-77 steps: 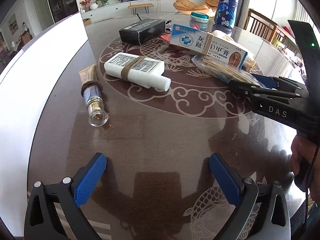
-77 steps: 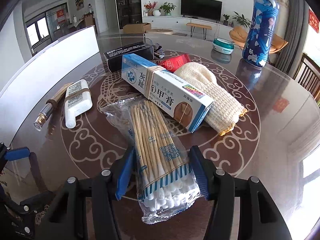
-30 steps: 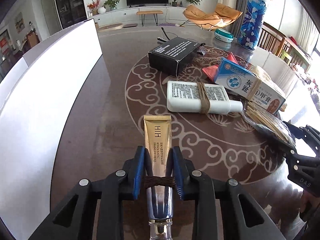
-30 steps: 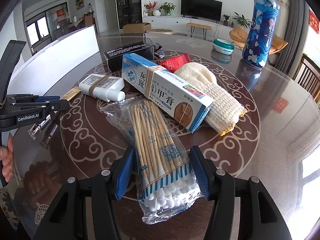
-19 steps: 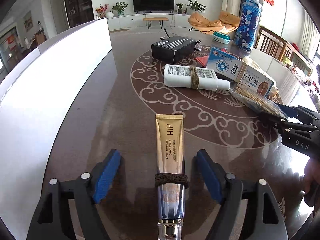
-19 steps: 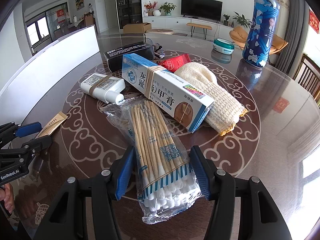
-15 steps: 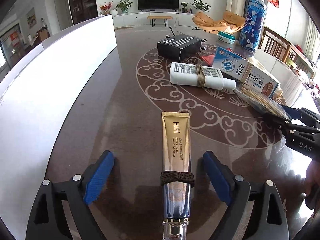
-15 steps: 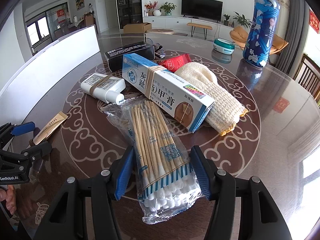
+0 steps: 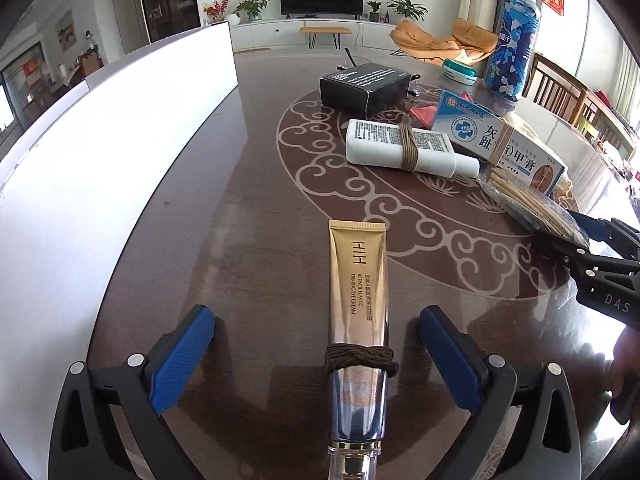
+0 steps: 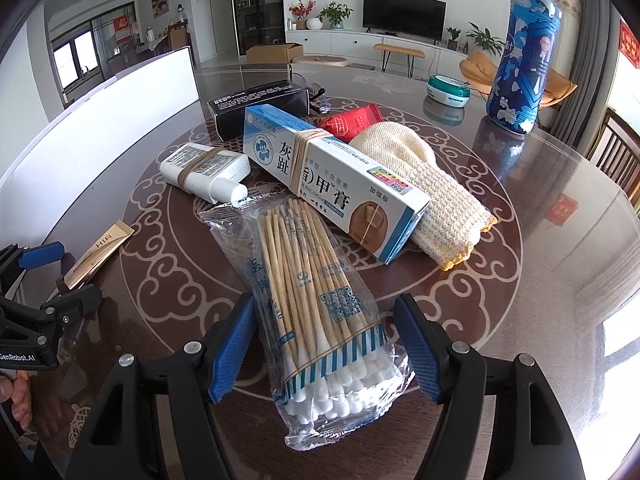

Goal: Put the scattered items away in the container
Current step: 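Lift the cream tube with the left tool while the right tool lifts the swab bag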

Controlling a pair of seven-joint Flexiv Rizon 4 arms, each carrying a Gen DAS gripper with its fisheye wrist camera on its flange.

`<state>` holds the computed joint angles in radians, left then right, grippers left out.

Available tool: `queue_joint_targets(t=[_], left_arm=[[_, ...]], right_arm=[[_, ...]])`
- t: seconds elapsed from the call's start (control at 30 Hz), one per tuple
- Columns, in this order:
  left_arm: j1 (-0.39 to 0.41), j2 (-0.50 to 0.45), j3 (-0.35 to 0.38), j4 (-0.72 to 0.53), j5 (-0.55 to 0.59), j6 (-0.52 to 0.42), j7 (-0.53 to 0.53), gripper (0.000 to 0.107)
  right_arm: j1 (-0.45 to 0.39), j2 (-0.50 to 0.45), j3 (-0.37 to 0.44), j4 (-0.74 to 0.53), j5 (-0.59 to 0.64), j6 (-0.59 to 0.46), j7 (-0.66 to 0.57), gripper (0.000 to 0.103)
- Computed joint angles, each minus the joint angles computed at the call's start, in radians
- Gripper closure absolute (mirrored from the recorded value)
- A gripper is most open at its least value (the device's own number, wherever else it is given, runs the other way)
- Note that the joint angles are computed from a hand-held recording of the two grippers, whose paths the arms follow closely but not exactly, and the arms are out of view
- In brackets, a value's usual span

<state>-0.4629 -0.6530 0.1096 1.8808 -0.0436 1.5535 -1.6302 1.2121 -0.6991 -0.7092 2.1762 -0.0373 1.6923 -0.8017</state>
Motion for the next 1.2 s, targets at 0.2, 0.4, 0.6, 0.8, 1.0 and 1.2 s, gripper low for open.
queue_joint_targets(t=[0.2, 0.4, 0.6, 0.8, 1.0, 1.2], left_arm=[[0.002, 0.000, -0.001, 0.000, 0.001, 0.000, -0.001, 0.004], [0.000, 0.001, 0.001, 0.001, 0.003, 0.000, -0.003, 0.004], [0.001, 0.001, 0.000, 0.001, 0.003, 0.001, -0.003, 0.004], [0.002, 0.001, -0.001, 0.001, 0.003, 0.001, -0.003, 0.004], [0.003, 0.000, -0.002, 0.001, 0.003, 0.001, -0.001, 0.004], [0.003, 0.000, -0.002, 0.000, 0.002, 0.002, -0.001, 0.004]], right_arm=[[0.004, -0.003, -0.003, 0.000, 0.001, -0.002, 0.003, 0.031], [0.001, -0.004, -0.001, -0.001, 0.001, -0.001, 0.004, 0.030], [-0.001, -0.003, 0.002, 0.001, 0.001, -0.002, 0.009, 0.025], [-0.005, -0.003, 0.009, 0.001, 0.001, 0.003, 0.008, 0.024], [-0.023, 0.004, 0.033, -0.005, -0.006, 0.004, -0.010, 0.017], [-0.021, -0.001, 0.032, -0.003, 0.000, 0.024, -0.019, 0.029]])
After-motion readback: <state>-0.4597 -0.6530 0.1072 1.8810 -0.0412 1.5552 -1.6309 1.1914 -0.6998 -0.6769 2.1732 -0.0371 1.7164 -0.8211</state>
